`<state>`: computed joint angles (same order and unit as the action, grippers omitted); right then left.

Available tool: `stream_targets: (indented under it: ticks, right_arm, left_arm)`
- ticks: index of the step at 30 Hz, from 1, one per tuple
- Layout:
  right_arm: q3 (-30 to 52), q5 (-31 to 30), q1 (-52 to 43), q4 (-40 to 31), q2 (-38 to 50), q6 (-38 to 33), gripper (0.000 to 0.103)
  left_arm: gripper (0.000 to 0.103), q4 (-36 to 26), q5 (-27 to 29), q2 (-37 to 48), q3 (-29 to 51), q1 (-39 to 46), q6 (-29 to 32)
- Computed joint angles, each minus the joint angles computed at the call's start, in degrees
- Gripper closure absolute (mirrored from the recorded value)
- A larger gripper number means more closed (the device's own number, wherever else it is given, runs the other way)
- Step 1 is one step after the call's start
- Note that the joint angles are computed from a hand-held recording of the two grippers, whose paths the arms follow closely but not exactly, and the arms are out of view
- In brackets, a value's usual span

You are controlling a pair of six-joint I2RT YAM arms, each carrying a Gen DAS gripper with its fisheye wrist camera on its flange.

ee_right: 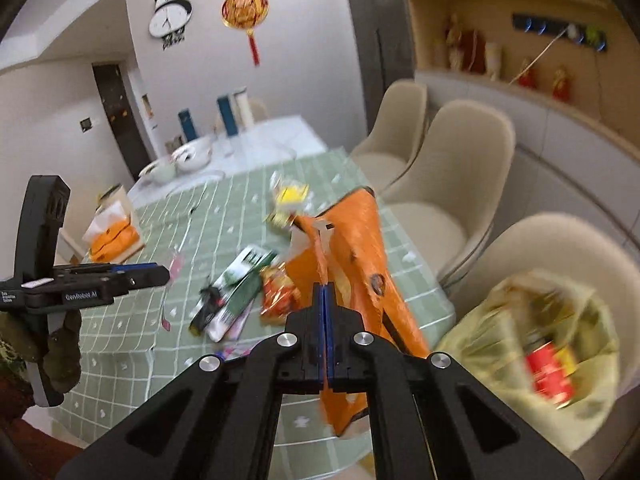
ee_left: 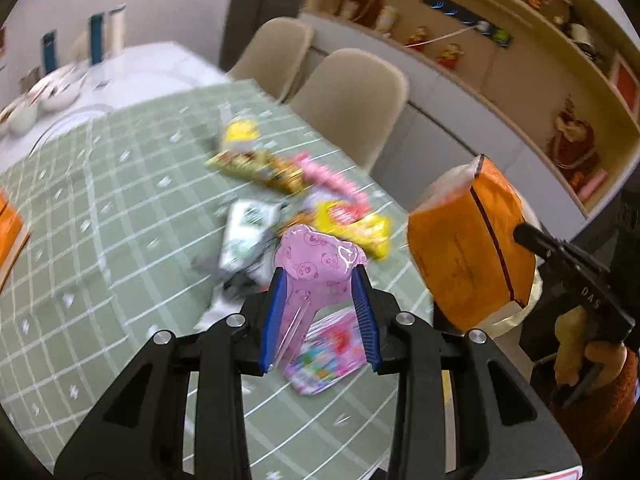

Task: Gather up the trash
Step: 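Carry the spoon and orange bag to the bin and release both inside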

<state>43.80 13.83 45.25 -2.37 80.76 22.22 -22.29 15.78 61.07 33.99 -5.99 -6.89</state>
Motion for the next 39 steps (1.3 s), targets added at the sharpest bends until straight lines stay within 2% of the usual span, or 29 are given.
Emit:
stream_targets:
  ticks: [7, 13, 18, 24, 26, 28, 31, 35, 39]
  right_arm:
    - [-6.09, 5.04, -6.51, -9.08, -18.53, -2.45, 0.1]
    - [-8.52, 5.97, -16.62, -20.57, -35.23, -6.62, 0.1]
    - [-9.05, 0.86, -29.8, -27.2, -44.41, -13.05, 0.1]
    - [-10.91, -10.39, -46.27, -30.08, -49.79, -20.22, 0.1]
    - [-11.9, -14.33, -50.97, -29.19, -49.92, -21.9, 0.1]
    - [-12.47, -15.07, -51.93, -28.22, -49.49, -21.87, 0.1]
    - [-13.66, -18.62, -55.05, -25.57, -48.14, -22.08, 0.1]
    - [-15.22, -23.54, -56.83, -19.7, -43.44, -20.67, 0.1]
    - [-16.3, -26.16, -53.82, -8.23, -31.89, -17.31, 0.1]
  left_arm:
    - [0.071, 6.46, -4.5, 7.4, 7.08, -16.54, -5.21]
    - [0.071, 11.91, -6.33, 20.83, 18.44, -28.67, -8.04]
    - [0.071, 13.88, -4.78, 35.64, 31.71, -34.38, -9.93]
    - [0.071, 10.89, -4.77, 53.36, 49.91, -38.75, -10.41]
    - [0.071, 8.53, -3.45, 58.53, 55.59, -39.47, -10.57]
    - [0.069, 4.36, -0.99, 64.39, 62.14, -40.06, -10.04]
    - [0.061, 1.02, -2.71, 68.15, 65.89, -40.78, -8.95]
    - [0.06, 0.89, -3.9, 67.3, 63.94, -39.17, -12.25]
    - [0.06, 4.78, -7.01, 59.89, 53.06, -37.46, -14.84]
